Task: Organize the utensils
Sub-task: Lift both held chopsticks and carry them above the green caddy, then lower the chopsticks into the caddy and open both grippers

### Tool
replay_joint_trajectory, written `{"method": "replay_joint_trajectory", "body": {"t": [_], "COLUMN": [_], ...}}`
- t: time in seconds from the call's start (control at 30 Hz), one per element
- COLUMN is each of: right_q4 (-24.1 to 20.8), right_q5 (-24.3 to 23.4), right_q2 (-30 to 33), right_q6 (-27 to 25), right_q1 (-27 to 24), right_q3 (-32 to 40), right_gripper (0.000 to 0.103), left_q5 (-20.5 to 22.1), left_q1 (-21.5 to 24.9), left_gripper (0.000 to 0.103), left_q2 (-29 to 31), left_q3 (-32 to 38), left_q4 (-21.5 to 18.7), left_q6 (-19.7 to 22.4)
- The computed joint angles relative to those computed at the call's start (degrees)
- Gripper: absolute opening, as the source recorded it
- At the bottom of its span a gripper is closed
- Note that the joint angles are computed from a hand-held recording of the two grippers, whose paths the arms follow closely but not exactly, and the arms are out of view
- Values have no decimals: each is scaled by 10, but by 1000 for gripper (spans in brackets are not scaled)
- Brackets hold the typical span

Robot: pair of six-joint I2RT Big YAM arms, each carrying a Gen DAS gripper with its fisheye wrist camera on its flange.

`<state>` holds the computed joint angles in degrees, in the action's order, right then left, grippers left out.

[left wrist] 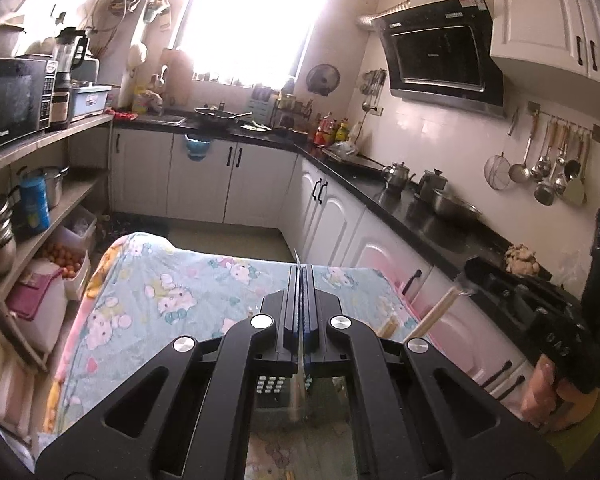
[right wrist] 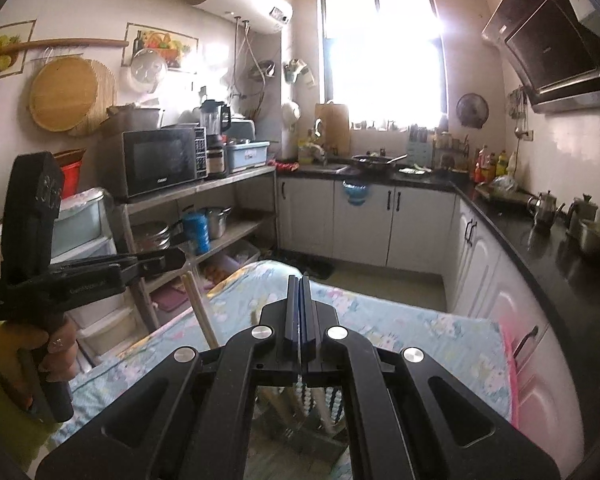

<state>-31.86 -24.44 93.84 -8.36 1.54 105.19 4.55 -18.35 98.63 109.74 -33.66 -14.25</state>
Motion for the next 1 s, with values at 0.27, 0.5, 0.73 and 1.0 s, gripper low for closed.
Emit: {"method": "replay_joint_trajectory", "body": {"t": [0.27,0.5,0.73,1.0], "right_q4": [-6,-25,-43,-52], "right_q5": [8,9,15,20], "right_q2": [45,76,99,109], "right_q6": [15,15,16,29], "right_q1": [-6,-7,-10,-18], "right_q3": [42,49,51,41], "right_gripper": [1,1,1,1], "left_q5": [6,10,14,18], "left_q1": [10,13,16,14], "left_gripper": [0,0,0,0], "left_q2": [40,57,72,92], "left_q3": [41,70,100,114], "left_q4": [-13,-17,-18,-22], "left_q6": [-11,-15,-22,-24]}}
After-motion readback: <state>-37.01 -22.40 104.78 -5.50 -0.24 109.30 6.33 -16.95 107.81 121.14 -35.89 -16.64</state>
